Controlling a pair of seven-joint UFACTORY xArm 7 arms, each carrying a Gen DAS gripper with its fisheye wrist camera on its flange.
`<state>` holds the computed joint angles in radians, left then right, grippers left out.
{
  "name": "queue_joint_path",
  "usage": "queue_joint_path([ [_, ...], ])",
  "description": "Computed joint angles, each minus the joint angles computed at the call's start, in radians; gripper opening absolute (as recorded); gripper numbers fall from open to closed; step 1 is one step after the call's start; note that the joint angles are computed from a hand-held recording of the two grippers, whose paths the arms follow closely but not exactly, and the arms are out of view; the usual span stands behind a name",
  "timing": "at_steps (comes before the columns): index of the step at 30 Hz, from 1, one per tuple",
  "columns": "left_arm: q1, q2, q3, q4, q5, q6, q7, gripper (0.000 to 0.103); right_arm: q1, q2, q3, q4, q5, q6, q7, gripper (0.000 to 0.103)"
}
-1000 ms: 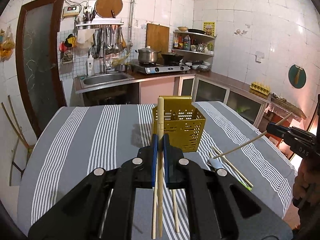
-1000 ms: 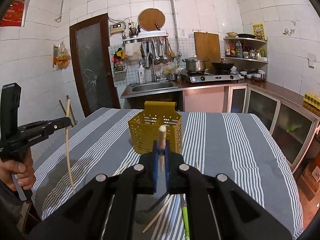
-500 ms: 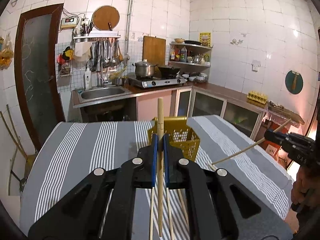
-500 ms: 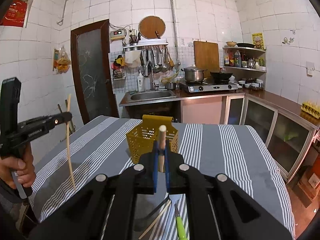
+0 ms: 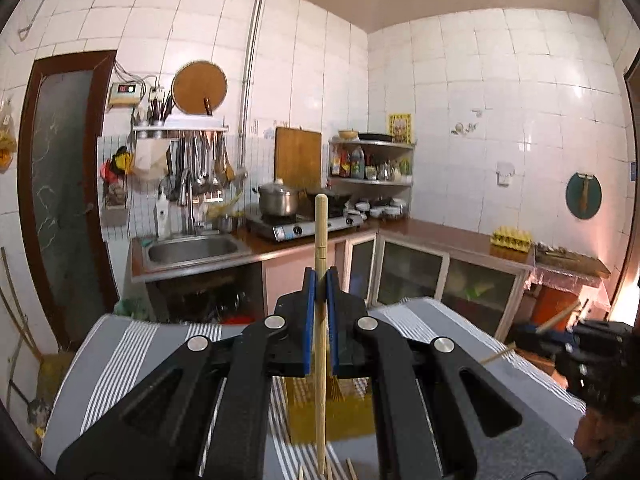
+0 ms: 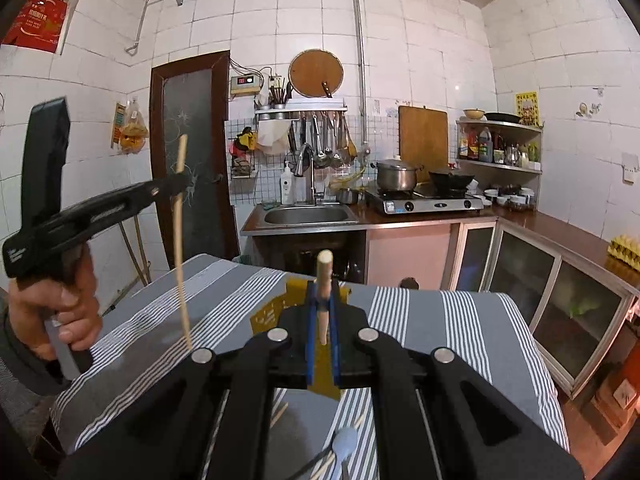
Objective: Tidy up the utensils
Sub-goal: 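Lower both chopsticks into the yellow holder and open both tools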
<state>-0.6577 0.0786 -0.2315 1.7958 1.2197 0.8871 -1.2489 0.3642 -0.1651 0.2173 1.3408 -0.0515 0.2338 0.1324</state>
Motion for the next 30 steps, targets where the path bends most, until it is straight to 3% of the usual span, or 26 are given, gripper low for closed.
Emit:
queue_joint_path([
  [13,-0.015,0.255,0.173,0.261,-0.075,-0.112,0.071,0.005,0.030,0.218,-0.019,0.241,-0.007,0.094,-0.051,0.006],
  [19,-0.033,0.276,0.244,0.236,-0.105,-0.160,0.037,0.005,0.048,0.301,-0.039,0.328,-0.041,0.140,-0.021,0.005],
  [24,-0.023,0.282,0.252,0.216,-0.143,-0.178,0.039,0.005,0.069,0.371,-0.062,0.401,-0.085,0.180,0.029,0.005],
  [30,-0.015,0.296,0.260,0.213,-0.178,-0.199,0.066,0.005,0.074,0.491,-0.057,0.572,-0.025,0.304,0.011,0.006],
])
